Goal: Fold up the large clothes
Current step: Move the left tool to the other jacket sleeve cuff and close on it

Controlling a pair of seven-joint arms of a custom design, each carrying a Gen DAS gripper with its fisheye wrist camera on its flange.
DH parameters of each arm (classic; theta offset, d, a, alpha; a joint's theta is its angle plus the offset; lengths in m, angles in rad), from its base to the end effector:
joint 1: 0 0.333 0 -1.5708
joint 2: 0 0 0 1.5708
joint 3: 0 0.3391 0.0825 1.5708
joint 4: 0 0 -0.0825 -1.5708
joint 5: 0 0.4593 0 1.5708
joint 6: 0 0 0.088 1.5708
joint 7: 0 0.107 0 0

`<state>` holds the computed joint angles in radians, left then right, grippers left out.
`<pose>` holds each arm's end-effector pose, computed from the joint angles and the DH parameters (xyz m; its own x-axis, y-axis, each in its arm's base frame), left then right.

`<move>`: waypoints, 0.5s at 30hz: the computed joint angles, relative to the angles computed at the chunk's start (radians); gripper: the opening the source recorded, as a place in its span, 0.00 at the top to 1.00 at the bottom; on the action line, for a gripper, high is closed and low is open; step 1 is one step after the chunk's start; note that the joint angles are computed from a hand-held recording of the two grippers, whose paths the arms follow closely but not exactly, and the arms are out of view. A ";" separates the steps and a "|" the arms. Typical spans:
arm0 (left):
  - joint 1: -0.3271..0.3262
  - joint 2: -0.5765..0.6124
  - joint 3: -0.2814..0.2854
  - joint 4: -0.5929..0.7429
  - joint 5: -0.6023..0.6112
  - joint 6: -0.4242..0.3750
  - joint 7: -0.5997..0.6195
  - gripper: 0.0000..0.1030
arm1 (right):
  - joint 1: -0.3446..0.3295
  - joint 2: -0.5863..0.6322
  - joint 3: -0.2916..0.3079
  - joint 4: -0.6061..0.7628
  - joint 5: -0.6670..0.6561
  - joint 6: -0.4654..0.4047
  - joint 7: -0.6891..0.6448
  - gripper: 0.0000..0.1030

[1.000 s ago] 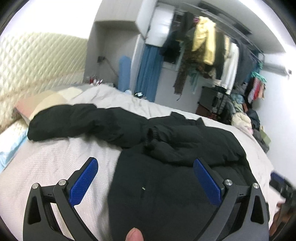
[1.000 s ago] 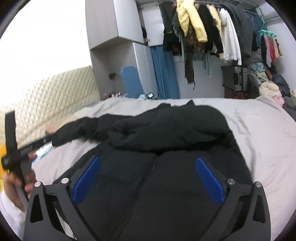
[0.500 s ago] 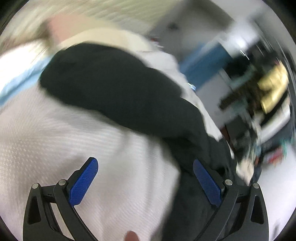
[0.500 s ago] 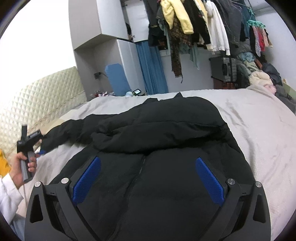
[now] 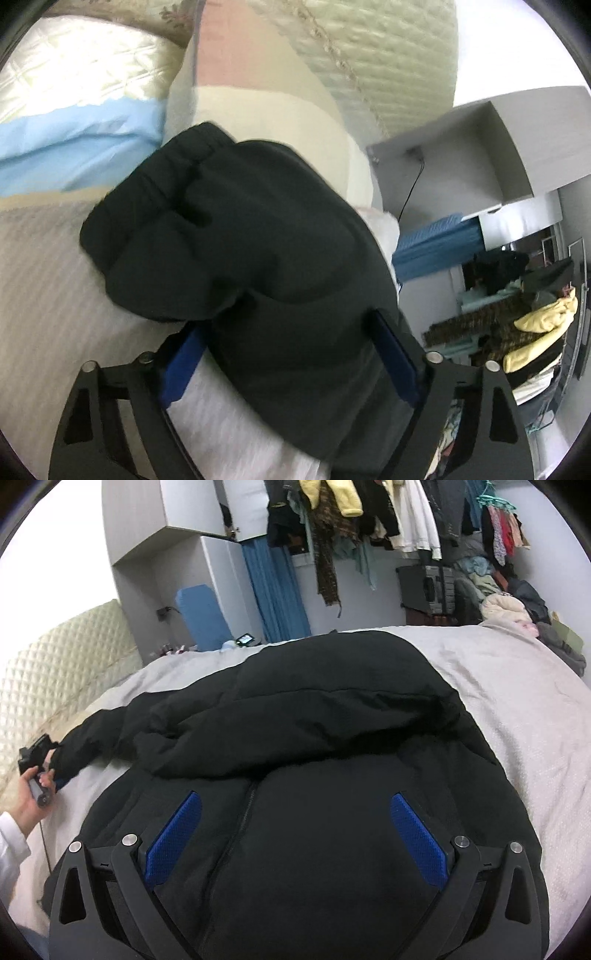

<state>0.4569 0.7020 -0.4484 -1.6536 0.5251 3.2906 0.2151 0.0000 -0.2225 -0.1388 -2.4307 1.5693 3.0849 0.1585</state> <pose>0.7974 0.0277 0.3256 0.4270 -0.4212 0.8002 -0.3350 -0.8956 -0.2926 0.4979 -0.1526 0.4049 -0.1804 -0.9653 -0.1889 -0.5668 0.2590 -0.7821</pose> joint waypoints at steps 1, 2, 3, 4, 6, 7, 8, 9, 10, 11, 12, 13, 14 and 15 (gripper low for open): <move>-0.033 0.005 0.030 0.026 -0.002 -0.016 0.003 0.23 | 0.000 0.010 -0.004 0.014 0.036 0.004 -0.023 0.00; -0.064 0.009 0.060 0.054 -0.003 -0.045 0.014 0.33 | -0.004 0.016 -0.004 0.021 0.049 0.005 -0.027 0.00; -0.119 0.000 0.119 0.077 -0.015 -0.073 0.017 0.47 | -0.009 0.018 -0.002 0.023 0.052 0.004 -0.027 0.00; -0.172 -0.007 0.181 0.096 -0.023 -0.085 0.018 0.52 | -0.014 0.023 -0.002 0.028 0.053 0.003 -0.023 0.00; -0.258 -0.028 0.280 0.117 -0.033 -0.116 0.022 0.74 | -0.023 0.030 -0.002 0.035 0.048 -0.001 -0.009 0.00; -0.277 -0.037 0.299 0.123 -0.038 -0.133 0.033 0.79 | -0.027 0.031 -0.002 0.036 0.034 -0.006 0.007 0.00; -0.322 -0.052 0.352 0.134 -0.031 -0.160 0.038 0.87 | -0.028 0.029 -0.003 0.036 0.033 -0.009 0.007 0.00; -0.360 -0.071 0.396 0.132 -0.024 -0.179 0.034 0.91 | -0.030 0.023 -0.003 0.034 0.046 -0.009 -0.010 0.00; -0.388 -0.088 0.432 0.128 -0.014 -0.192 0.032 0.92 | -0.031 0.018 -0.002 0.030 0.051 -0.008 -0.021 0.00; -0.426 -0.111 0.482 0.113 0.003 -0.199 0.014 0.94 | -0.031 0.014 0.000 0.028 0.053 -0.007 -0.025 0.00; -0.476 -0.138 0.537 0.097 0.027 -0.210 -0.018 0.95 | -0.032 0.009 0.001 0.025 0.052 -0.007 -0.028 0.00; -0.518 -0.168 0.589 0.069 0.060 -0.209 -0.055 0.96 | -0.033 0.001 0.002 0.020 0.054 -0.003 -0.036 0.00; -0.563 -0.196 0.642 0.041 0.100 -0.204 -0.103 0.97 | -0.033 -0.003 0.002 0.019 0.052 -0.001 -0.039 0.00; -0.595 -0.221 0.677 0.018 0.138 -0.203 -0.143 0.98 | -0.032 -0.013 0.003 0.013 0.059 0.003 -0.056 0.00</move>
